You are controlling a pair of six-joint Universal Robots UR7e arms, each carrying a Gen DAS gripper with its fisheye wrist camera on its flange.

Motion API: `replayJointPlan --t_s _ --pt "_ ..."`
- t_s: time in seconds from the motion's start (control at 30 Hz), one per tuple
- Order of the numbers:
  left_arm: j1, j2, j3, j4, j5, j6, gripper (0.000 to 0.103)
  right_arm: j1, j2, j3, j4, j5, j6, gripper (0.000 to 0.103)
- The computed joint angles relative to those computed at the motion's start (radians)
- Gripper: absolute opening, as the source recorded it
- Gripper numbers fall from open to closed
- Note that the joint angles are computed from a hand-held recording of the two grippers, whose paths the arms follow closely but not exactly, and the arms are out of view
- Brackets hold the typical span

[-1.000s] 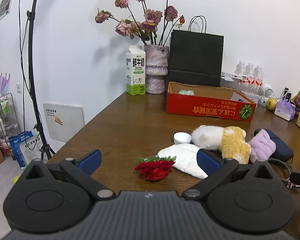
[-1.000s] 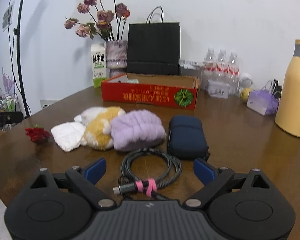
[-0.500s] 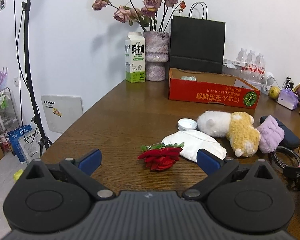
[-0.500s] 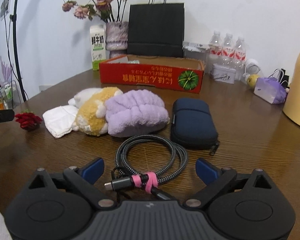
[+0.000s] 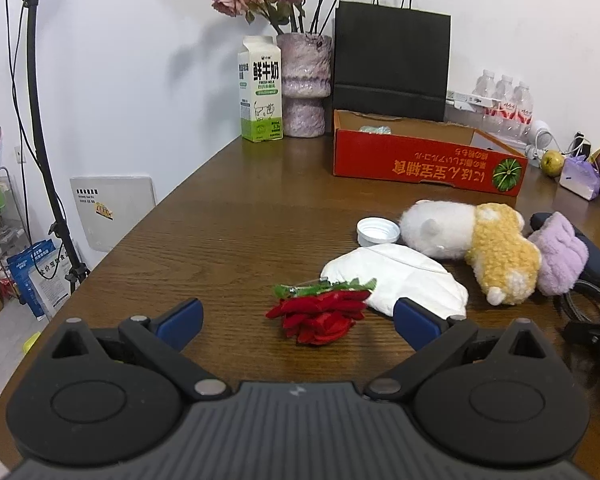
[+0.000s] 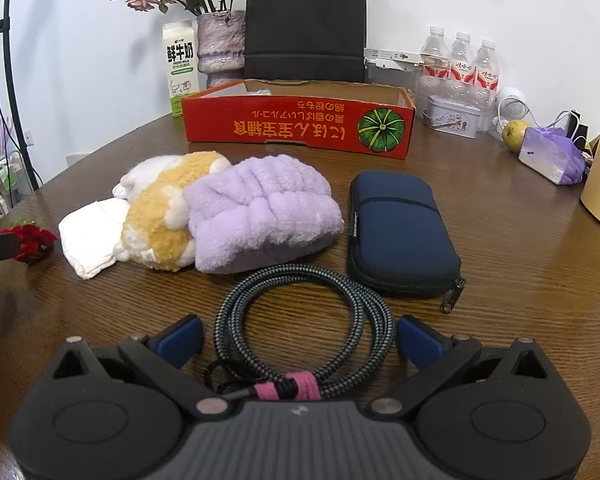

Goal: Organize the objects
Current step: 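Grasp the red rose with the left gripper while the right grasps the braided cable, then lift the rose and cable with both grippers and carry them toward the box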

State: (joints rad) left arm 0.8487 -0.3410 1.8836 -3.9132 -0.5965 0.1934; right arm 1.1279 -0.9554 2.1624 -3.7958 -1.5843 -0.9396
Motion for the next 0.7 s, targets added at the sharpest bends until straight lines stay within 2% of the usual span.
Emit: replayJointPlan --t_s 0.17,0.23,0.3,0.37,0.47,0.7 --pt "0.03 0.009 -0.054 0.059 0.001 -0.048 0.102 0.0 0.002 0.0 -0.003 0.0 0.003 0.103" --pt "0.042 0.007 -0.064 0.079 -0.021 -0.066 0.09 0.001 0.003 -0.001 -0.008 -0.003 0.007 0.103" --pt "0.053 -0.002 -0.056 0.095 -0.065 -0.087 0.059 0.002 0.003 -0.002 -0.008 -0.005 0.009 0.103" --pt "0.058 -0.002 -0.048 0.08 -0.095 -0.081 0.05 0.004 0.004 -0.004 -0.009 -0.009 0.01 0.103" --pt "0.057 -0.004 -0.033 0.044 -0.117 -0.062 0.048 0.004 0.003 -0.006 -0.001 -0.01 0.005 0.103" --pt "0.045 -0.004 -0.01 0.019 -0.1 -0.055 0.047 0.002 -0.004 -0.005 0.015 0.0 -0.004 0.103"
